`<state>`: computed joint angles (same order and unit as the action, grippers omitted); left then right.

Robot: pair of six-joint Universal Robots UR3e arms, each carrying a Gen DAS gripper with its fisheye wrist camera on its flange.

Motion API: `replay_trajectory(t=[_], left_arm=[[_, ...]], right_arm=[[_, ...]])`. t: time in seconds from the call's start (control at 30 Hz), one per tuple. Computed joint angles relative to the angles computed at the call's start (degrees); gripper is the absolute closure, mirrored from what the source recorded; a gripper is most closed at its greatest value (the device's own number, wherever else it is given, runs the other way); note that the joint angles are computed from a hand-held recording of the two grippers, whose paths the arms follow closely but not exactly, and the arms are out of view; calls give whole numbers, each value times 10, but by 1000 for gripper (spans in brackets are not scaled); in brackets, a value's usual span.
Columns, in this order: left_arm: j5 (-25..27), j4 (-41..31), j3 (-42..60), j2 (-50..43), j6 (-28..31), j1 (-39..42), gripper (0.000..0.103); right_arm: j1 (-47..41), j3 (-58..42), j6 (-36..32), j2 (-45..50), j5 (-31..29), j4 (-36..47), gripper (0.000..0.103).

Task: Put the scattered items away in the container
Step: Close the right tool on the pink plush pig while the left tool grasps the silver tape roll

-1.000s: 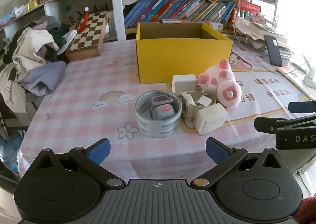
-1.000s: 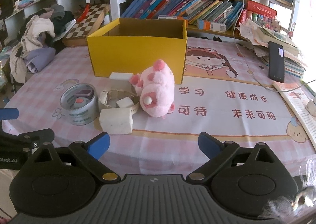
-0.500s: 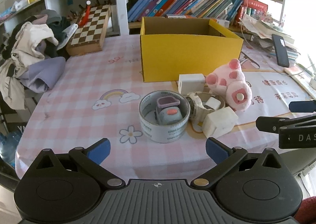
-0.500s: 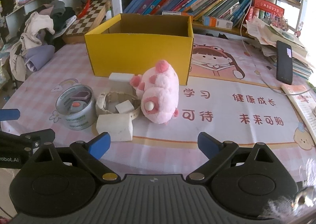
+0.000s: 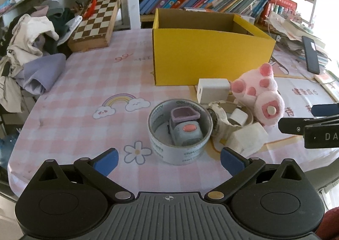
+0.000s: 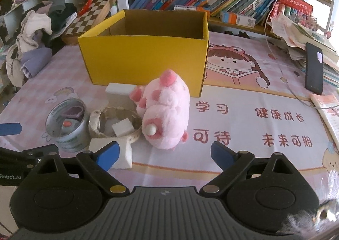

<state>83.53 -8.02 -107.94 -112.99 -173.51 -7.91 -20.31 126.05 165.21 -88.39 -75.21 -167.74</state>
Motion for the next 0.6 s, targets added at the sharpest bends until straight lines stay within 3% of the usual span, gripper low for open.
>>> replay_trajectory(t=[0.6], left_arm=[[24, -62, 141, -106, 29, -25, 4]], right_arm=[[14, -174, -4, 145, -3, 64, 14]])
